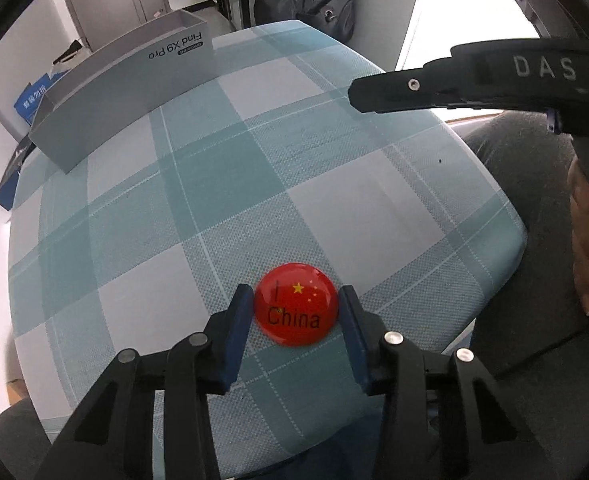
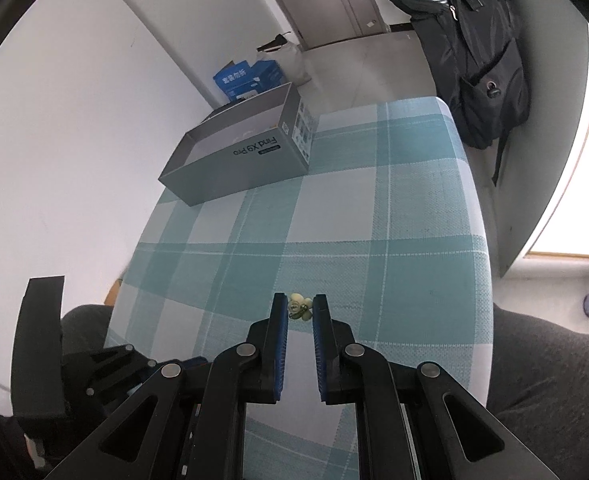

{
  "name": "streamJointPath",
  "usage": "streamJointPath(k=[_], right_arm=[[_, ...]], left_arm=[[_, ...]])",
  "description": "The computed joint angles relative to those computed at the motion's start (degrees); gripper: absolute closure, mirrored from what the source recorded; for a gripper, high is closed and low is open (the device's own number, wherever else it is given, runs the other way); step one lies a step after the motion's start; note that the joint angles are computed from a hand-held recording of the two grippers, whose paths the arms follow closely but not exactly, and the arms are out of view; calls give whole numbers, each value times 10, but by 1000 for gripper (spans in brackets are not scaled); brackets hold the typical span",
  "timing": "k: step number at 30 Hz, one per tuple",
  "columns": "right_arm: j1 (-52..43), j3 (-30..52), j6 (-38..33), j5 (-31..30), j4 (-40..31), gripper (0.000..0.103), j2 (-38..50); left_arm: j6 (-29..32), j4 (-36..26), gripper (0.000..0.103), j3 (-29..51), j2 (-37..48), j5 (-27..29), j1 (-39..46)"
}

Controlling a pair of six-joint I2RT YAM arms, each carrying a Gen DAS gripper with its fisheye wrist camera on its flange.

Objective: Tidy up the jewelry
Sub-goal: 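Carry the red badge and flower clip into the grey box and open both grippers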

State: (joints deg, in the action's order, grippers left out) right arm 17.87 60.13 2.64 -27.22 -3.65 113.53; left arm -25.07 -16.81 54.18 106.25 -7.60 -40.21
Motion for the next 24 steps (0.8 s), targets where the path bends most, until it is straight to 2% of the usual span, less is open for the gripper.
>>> streamJointPath(k=[3,7,14,19,24], right_arm=[[-2,-1,0,-3,1,92,0],[-4,0,1,-7,0,92,-1],[-9,14,13,-39,-9,92,7],[-8,43,17,-62,-21,92,13],[-4,83,34,-98,-31,92,16]], left_arm=[[1,16,65,-16,-15,30,25],[-5,12,65,-10,-16,35,40],[-2,7,65,-34,-73,34,76],[10,-2,65,-27,-118,46,123],[10,-1,65,6,-130,61,177]])
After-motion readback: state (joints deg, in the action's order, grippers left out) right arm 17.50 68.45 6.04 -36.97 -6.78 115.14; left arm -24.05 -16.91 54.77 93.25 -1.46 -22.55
